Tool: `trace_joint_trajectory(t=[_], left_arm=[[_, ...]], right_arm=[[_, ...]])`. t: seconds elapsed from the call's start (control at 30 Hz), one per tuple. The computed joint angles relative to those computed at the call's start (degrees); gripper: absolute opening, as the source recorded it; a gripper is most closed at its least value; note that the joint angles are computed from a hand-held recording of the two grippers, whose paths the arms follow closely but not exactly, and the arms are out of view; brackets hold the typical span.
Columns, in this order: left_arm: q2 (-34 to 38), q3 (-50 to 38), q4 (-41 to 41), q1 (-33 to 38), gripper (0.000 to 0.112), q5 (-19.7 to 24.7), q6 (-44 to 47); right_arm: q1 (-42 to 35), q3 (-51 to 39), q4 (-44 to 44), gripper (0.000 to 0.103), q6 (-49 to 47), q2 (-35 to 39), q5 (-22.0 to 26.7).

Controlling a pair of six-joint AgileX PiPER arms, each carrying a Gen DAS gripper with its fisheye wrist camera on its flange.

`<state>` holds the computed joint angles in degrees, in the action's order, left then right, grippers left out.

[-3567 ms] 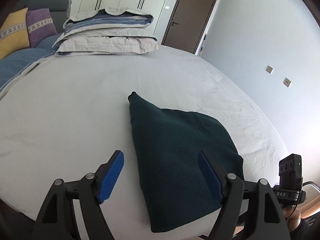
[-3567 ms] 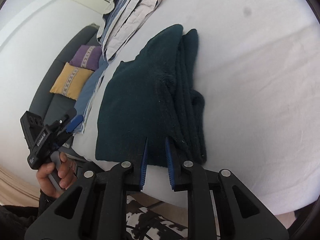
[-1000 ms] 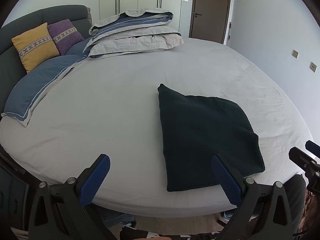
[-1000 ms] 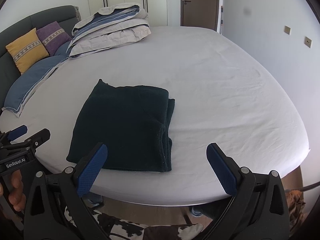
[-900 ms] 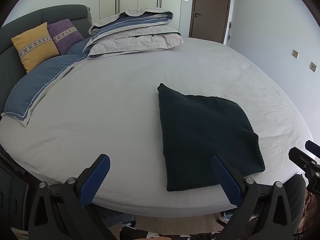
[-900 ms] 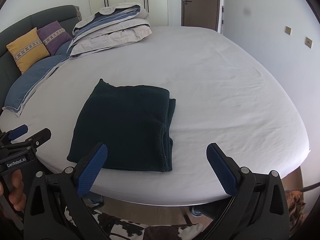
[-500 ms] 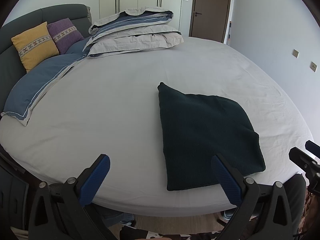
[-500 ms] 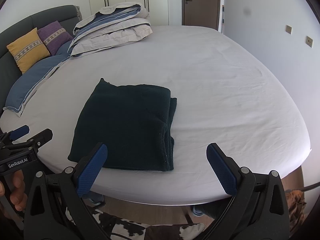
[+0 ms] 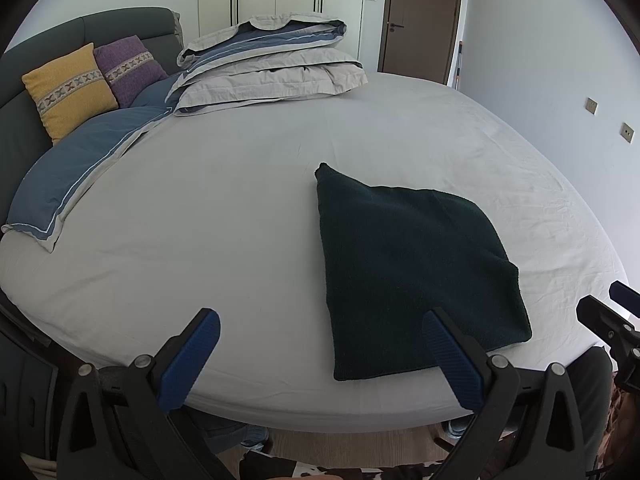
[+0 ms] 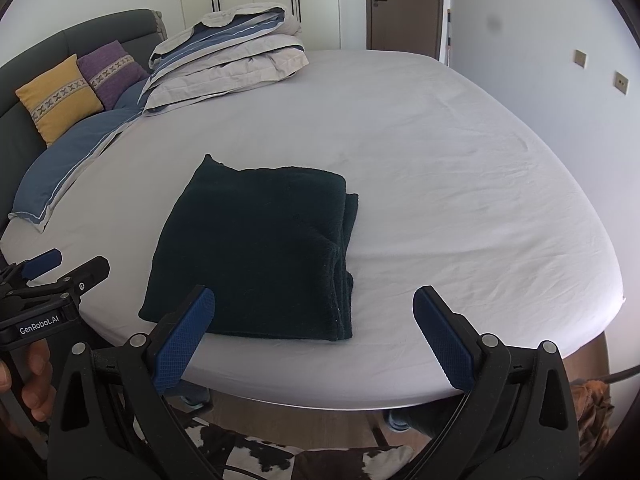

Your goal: Fold small clothes

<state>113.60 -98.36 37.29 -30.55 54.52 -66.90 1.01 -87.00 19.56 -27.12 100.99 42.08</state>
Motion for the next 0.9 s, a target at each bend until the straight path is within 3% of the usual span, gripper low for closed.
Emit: trace_joint_trajectory(t=[0.9], left_arm=[[0.44,-0.21,-0.07,0.07,0.103,-0.09,0.16]], right_arm=[[0.62,0.96,-0.17,0.101,0.57,-0.24,-0.48]])
